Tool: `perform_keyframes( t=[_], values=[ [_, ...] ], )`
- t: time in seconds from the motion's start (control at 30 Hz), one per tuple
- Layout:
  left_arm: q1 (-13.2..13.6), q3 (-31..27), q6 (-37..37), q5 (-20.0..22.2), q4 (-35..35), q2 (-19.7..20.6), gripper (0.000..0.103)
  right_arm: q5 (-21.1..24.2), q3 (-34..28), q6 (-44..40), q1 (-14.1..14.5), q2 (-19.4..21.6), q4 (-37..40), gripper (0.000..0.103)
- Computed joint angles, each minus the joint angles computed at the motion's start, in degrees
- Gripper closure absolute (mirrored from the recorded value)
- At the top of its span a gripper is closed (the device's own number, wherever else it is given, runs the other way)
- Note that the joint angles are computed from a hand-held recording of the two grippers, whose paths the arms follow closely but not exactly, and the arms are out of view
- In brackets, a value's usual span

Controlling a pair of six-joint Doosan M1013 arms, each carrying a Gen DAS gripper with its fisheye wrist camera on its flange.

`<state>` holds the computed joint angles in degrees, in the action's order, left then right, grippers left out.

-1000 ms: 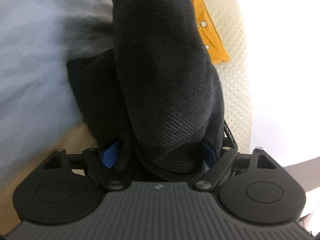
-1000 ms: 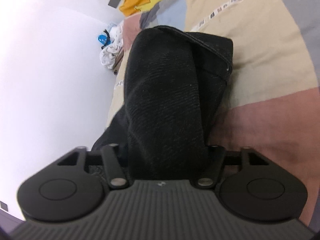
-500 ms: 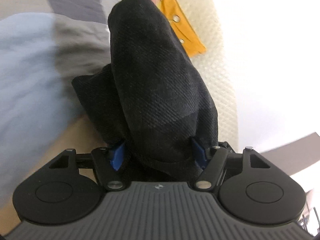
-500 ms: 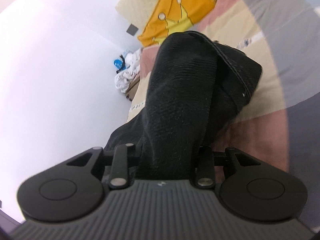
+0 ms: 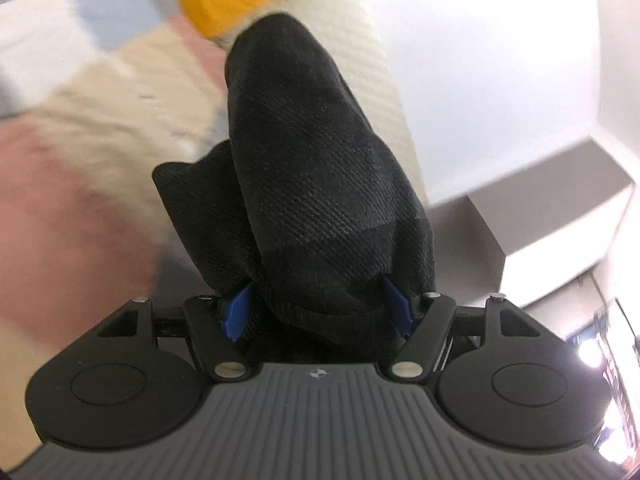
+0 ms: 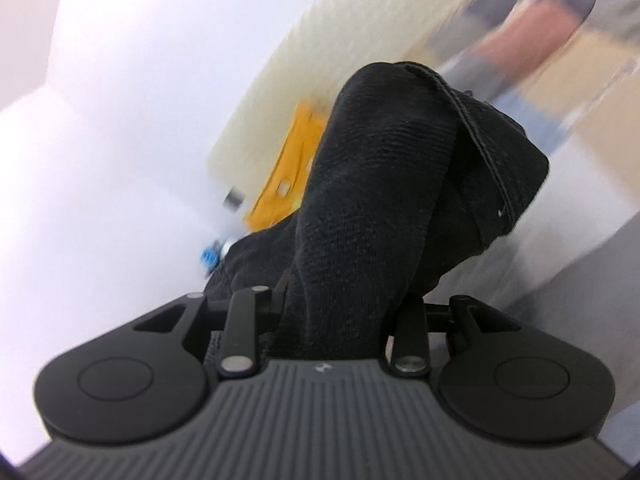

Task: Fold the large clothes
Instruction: 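Carry the folded jacket with both grippers and lower it onto the bed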

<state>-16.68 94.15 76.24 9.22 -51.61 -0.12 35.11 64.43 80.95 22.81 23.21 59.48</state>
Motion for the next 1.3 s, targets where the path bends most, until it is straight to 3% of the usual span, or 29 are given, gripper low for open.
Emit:
perform_keyframes(
  t=[0.07,0.3,0.4,0.5,0.7,0.87,1.0,1.03,1.13,1.17,1.23,1.3],
  values=[
    [0.89,-5.66,7.2,3.62,-5.67,4.04,0.031,-3.07,0.01,2.58,-1.12,-0.64,-3.46,0.067],
    [2.97,-26.31,20.23,14.63,-14.88,19.95,0.031,-10.74,-1.02,7.3,-5.54,0.33,-9.42,0.067],
    [2.92,-36.14,19.24,18.66,-13.22,27.25,0.031,-12.16,-3.21,10.33,-6.59,2.61,-13.48,0.067],
    [2.7,-47.1,13.8,23.61,-6.2,34.71,0.031,-13.63,-5.2,15.67,-7.37,5.44,-18.13,0.067],
    [2.71,-60.44,11.04,29.91,-3.95,45.63,0.031,-17.27,-5.18,19.4,-8.16,9.35,-22.04,0.067],
    [3.15,-63.77,13.15,34.66,-4.3,50.03,0.031,-20.06,-1.3,21.39,-7.61,9.19,-23.77,0.067],
    [4.13,-58.84,19.19,34.91,-8.37,48.93,0.033,-21.41,1.37,20.95,-6.55,8.42,-24.97,0.067],
    [4.36,-55.71,22.36,33.79,-11.28,47.71,0.039,-21.82,1.99,22.02,-6.32,8.29,-25.52,0.067],
    [4.92,-53.09,26.6,33.06,-16.91,47.65,0.04,-23.41,3.5,22.71,-5.89,8.18,-25.7,0.066],
    [4.98,-52.54,28.46,33.2,-18.8,47.61,0.04,-24.8,5.03,21.63,-5.62,7.4,-24.15,0.066],
    [4.69,-51.68,30.13,32.76,-17.91,46.95,0.039,-26.15,6.93,14.75,-5.79,6.78,-13.55,0.065],
    [4.45,-52.29,29.17,32.68,-16.65,47.13,0.039,-26.87,7.88,11.9,-5.88,6.72,-9.44,0.063]
  ],
)
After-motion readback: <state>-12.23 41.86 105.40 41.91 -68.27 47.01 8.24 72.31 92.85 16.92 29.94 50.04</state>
